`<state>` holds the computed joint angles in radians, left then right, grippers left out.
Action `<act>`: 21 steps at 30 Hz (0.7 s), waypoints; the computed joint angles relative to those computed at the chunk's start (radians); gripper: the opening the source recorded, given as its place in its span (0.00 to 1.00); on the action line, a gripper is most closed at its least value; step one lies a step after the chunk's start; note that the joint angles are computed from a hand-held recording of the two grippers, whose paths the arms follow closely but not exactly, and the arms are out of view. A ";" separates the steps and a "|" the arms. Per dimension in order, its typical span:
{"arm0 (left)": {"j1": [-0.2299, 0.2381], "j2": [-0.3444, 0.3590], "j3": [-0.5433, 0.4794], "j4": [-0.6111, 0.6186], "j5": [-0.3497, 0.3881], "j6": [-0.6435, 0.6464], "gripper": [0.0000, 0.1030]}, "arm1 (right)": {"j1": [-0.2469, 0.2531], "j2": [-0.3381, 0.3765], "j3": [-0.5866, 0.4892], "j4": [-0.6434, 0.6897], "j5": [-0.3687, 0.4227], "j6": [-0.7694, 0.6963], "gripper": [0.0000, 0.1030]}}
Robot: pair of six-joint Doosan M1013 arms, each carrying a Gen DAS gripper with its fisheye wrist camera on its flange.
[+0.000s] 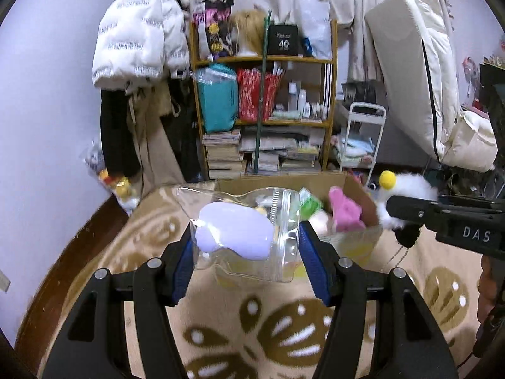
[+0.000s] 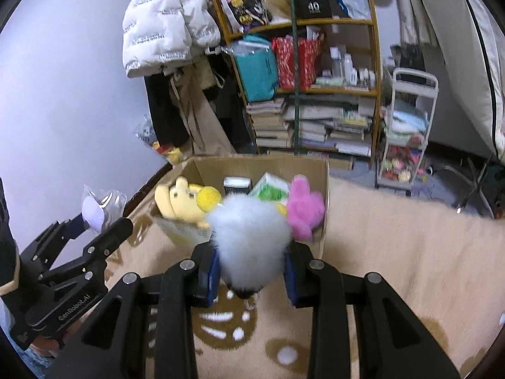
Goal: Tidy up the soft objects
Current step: 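Carry both items over the box and open both grippers inside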
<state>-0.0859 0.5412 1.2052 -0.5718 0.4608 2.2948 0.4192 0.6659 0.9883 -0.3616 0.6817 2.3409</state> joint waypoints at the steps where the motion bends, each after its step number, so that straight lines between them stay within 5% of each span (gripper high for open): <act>1: -0.002 0.003 -0.009 0.002 -0.006 0.001 0.59 | -0.002 0.007 -0.016 -0.002 0.004 -0.009 0.33; 9: -0.016 0.066 -0.122 0.004 -0.011 0.015 0.59 | -0.018 0.055 -0.126 -0.021 0.007 -0.064 0.33; 21: -0.038 0.152 -0.219 0.094 0.045 -0.053 0.60 | -0.049 0.081 -0.109 -0.005 -0.086 -0.020 0.34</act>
<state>-0.1241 0.6937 0.9867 -0.4777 0.5059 2.2416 0.3705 0.7465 0.8795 -0.3664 0.5953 2.3208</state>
